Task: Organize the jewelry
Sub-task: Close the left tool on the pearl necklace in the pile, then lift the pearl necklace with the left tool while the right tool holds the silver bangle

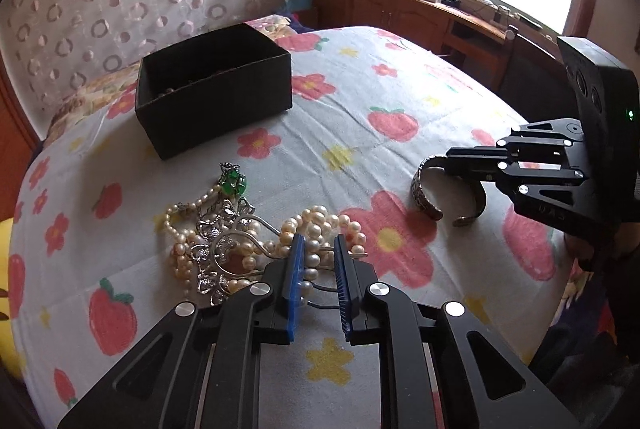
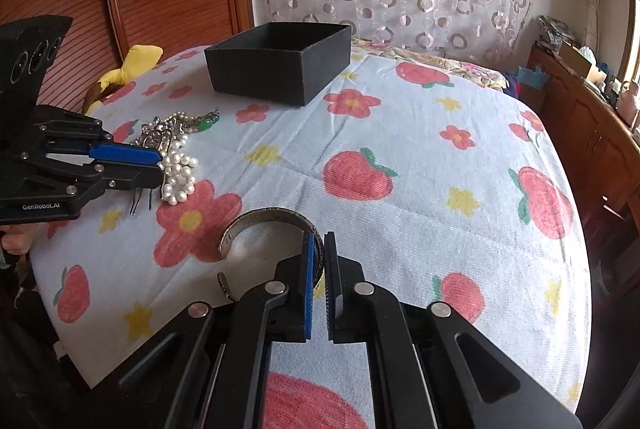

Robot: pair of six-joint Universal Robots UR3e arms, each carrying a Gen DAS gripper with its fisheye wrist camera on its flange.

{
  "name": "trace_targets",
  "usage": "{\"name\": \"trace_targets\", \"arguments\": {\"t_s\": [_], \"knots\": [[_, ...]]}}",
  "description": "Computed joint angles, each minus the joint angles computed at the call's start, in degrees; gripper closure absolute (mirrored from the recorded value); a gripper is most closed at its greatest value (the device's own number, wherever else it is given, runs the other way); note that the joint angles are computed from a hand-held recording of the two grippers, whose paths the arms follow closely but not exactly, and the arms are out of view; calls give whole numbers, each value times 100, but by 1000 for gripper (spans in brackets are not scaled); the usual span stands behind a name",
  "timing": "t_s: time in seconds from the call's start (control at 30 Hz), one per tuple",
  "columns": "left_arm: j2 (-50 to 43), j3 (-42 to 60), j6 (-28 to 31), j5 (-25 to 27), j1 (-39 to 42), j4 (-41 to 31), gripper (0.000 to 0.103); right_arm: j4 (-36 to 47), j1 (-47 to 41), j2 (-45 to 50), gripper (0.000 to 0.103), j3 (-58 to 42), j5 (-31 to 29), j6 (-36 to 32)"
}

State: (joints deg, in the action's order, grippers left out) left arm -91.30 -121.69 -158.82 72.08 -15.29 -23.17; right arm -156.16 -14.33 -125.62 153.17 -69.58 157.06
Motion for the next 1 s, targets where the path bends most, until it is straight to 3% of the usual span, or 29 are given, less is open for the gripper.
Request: {"name": "trace_targets", "arguments": {"t_s": [0.1, 0.13, 0.33, 0.6, 1.0], "knots": [[-15, 4, 15, 17, -12, 15, 90, -14, -1, 8, 97, 3, -5, -3], [-14, 5, 48, -28, 9, -12, 96, -13, -2, 12, 97, 3, 3, -2], [408, -233, 0, -509, 166, 2, 96, 36, -25, -11, 97, 4, 18, -35], [1379, -192, -60, -1391, 531, -541, 96, -67, 51, 106, 97, -10, -2, 41], [1737, 421, -327, -1866, 751, -913, 96, -55, 35, 159, 95, -18, -11, -34]]}}
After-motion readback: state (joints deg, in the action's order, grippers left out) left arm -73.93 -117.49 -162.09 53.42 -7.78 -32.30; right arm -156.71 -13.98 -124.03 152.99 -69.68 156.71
